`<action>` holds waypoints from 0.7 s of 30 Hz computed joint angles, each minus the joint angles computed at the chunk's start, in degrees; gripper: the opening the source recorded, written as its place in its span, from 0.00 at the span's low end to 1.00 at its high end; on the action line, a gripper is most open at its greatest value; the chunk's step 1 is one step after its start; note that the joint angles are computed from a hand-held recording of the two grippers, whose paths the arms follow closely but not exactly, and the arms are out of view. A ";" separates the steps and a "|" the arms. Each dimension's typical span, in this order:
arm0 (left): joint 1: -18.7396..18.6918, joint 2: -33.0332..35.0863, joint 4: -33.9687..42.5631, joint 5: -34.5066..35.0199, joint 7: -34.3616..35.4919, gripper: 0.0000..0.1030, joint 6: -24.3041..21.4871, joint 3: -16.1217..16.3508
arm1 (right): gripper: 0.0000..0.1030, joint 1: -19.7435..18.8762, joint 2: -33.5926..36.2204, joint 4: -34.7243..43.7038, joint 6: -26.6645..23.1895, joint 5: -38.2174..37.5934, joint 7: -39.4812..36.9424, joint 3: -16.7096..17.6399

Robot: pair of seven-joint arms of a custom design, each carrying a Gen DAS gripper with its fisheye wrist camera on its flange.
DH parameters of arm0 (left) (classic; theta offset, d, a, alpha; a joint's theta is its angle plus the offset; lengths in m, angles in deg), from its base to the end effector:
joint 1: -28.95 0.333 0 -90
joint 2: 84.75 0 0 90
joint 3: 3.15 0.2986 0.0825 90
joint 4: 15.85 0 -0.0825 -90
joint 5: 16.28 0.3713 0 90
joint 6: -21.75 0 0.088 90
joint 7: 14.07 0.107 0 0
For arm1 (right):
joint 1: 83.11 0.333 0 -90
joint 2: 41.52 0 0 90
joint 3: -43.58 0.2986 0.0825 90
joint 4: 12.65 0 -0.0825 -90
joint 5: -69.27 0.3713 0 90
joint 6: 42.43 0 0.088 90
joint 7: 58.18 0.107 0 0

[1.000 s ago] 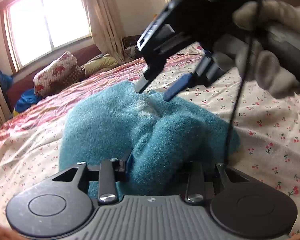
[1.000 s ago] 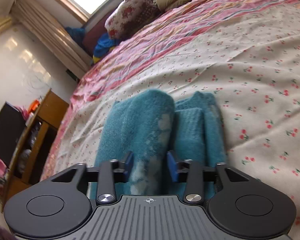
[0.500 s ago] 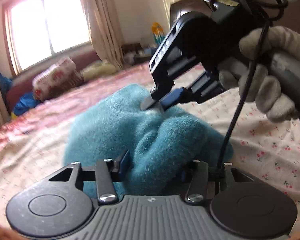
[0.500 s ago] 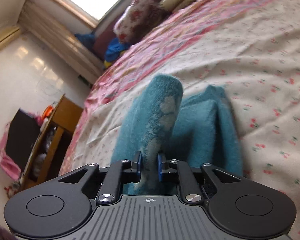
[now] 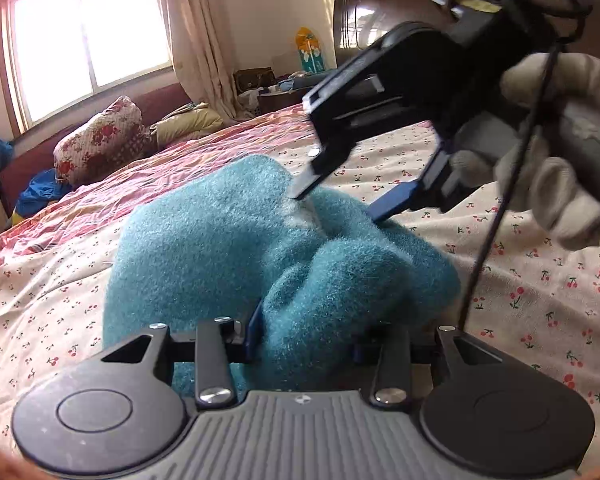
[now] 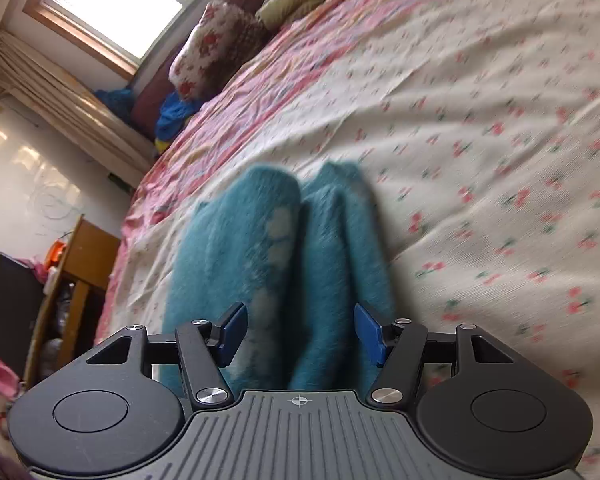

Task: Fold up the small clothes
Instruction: 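Press the folded teal sweater down with the right tool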

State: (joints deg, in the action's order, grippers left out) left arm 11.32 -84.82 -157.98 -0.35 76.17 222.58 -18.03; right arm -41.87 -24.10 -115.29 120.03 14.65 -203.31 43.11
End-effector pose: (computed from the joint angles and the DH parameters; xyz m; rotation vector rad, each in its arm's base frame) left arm 0.4115 -0.3014 0.4065 -0.7968 2.2380 -1.1297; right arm 0.4697 0.4613 0.4400 -0.9993 2.0170 -0.0768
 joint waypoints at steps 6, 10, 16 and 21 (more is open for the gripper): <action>1.40 0.53 0.84 6.64 -6.50 0.44 0.61 0.64 | 0.58 0.08 2.02 5.13 -3.37 1.09 -6.61 0.75; 1.52 0.73 0.74 5.94 -6.22 0.44 0.95 0.52 | 0.59 -2.37 5.61 9.56 -7.73 13.18 -22.25 4.01; 1.56 0.16 1.65 6.51 -7.33 0.41 -0.53 0.46 | 0.35 -0.86 9.94 16.06 -9.41 19.53 -30.45 1.96; 1.91 -1.70 4.51 21.70 -24.13 0.38 1.23 3.14 | 0.24 2.59 4.27 11.36 -2.22 12.00 -28.00 -3.13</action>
State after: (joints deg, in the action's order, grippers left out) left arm 13.23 -86.52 -153.46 21.35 52.05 223.80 -14.89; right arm -39.28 -19.83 -103.94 117.81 26.65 -231.31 39.98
